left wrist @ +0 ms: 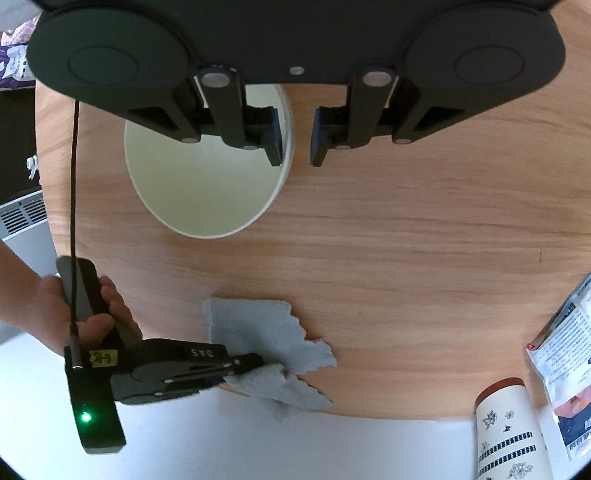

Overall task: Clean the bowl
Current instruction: 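Lift the cloth with the right gripper while the left gripper grips the bowl rim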

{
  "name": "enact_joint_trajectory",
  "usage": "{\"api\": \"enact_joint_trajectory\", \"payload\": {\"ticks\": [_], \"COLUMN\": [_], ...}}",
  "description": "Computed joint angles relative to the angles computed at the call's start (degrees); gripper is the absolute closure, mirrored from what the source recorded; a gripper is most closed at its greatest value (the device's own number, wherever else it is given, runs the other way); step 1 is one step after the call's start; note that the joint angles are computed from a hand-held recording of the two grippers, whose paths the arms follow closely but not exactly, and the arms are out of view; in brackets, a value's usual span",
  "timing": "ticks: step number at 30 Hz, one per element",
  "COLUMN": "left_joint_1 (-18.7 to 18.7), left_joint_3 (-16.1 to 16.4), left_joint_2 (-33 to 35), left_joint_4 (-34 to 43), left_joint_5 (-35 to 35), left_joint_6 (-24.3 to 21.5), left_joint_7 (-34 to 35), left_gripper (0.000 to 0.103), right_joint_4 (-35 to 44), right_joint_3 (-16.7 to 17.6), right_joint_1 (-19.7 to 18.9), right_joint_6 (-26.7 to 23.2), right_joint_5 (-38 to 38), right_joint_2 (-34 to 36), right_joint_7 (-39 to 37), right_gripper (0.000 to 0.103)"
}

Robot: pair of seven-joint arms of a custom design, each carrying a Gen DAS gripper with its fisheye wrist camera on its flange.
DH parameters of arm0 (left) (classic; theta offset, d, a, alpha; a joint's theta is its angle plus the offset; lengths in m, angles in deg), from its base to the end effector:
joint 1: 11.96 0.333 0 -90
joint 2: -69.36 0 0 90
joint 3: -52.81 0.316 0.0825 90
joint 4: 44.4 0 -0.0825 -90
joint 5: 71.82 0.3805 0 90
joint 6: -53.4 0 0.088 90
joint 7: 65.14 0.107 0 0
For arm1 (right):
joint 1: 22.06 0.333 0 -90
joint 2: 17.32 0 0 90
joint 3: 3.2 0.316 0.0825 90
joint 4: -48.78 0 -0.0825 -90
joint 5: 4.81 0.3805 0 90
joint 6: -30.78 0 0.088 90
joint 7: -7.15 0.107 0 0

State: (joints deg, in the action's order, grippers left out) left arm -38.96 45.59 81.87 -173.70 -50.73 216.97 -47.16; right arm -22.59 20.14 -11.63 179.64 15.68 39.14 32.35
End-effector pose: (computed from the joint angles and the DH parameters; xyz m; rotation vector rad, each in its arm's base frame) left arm 0.4591 -0.3346 0.3081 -2.4400 1.7351 -0.6011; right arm 0.7068 0.3414 0.2359 -2.4299 0.4530 -0.1102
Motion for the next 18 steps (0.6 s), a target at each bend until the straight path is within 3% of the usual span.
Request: {"api": "enact_joint_trajectory", "payload": {"ticks": [3,12,18], "left_joint_1": [-0.2,-0.9,-1.1], "left_joint_3": [0.3,0.1,-0.1], "left_joint_2": [0.1,0.5,-0.1], "left_joint_4": [0.4,1.9,2.0], "left_joint_5": [0.8,2.4,3.8], "left_joint_6": [-0.3,-2.3,-2.6], "left_joint_7": [-0.1,-1.2,-2.8], "left_gripper": [0.087,0.086,0.073], "right_joint_4": [-1.5,-18.8,-32.9], "right_joint_3": [-1.0,5.2,7.9], "right_joint_1": [-0.2,-11.3,-18.7], "right_joint_6": [-0.1,5.8,8.8], "right_joint_5": [0.5,12.1,25.2], "right_joint_2": [-1.7,-14.0,-25.7], "right_joint_7": [2.9,-1.1,-8.0], "right_gripper": [0.095,0.095,0.095]}}
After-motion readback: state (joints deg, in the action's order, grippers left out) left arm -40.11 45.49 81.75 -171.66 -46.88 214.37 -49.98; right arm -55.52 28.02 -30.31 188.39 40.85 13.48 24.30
